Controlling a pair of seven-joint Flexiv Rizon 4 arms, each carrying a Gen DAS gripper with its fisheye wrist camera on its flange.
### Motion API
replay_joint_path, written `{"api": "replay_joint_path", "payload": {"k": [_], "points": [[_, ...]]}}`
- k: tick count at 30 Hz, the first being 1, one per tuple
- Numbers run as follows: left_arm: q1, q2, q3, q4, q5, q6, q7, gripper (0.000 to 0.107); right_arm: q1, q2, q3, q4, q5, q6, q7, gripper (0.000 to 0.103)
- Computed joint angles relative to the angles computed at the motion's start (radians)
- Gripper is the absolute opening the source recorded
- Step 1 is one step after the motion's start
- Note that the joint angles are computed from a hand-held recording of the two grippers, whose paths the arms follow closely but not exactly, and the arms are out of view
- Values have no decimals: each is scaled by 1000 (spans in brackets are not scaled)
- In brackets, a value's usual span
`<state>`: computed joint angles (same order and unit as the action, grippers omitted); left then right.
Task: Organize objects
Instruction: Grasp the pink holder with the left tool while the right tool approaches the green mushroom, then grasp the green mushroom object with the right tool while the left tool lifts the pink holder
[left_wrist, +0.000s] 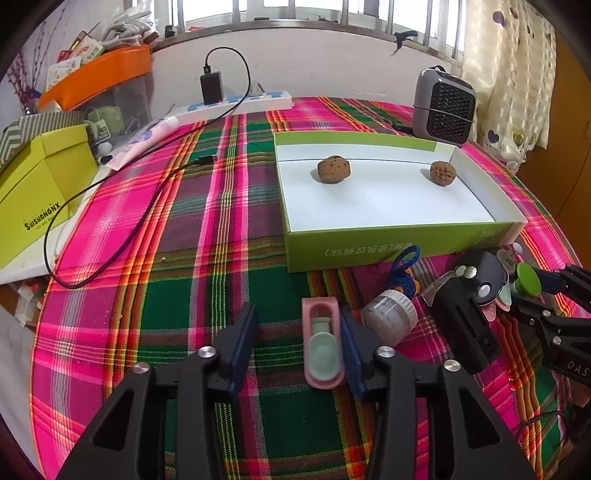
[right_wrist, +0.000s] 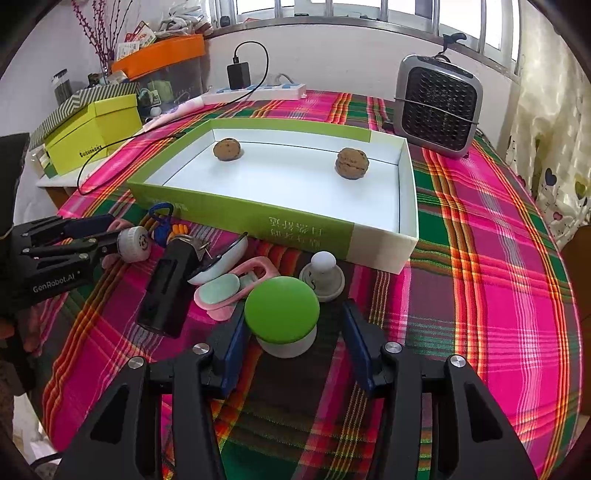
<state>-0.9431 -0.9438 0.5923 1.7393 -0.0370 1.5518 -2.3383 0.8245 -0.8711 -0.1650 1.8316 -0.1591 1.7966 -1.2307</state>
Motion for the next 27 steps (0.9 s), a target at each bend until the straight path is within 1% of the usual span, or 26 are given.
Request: {"api": "replay_joint_path", "payload": {"k": [2, 7, 14, 27], "points": [[1, -1, -1, -5, 4, -2, 4, 35, 9, 0, -10, 2, 7, 1, 4, 44], [2, 0, -4, -9, 12, 0, 9, 26, 4, 0, -6, 2, 10, 5, 4, 35], [5, -2, -11, -14, 14, 5, 19, 16, -2, 0, 0, 1, 10, 7, 1, 35], [2, -4, -8, -15, 7, 4, 22, 16, 4, 0, -4, 3, 13, 8, -2, 35]]}}
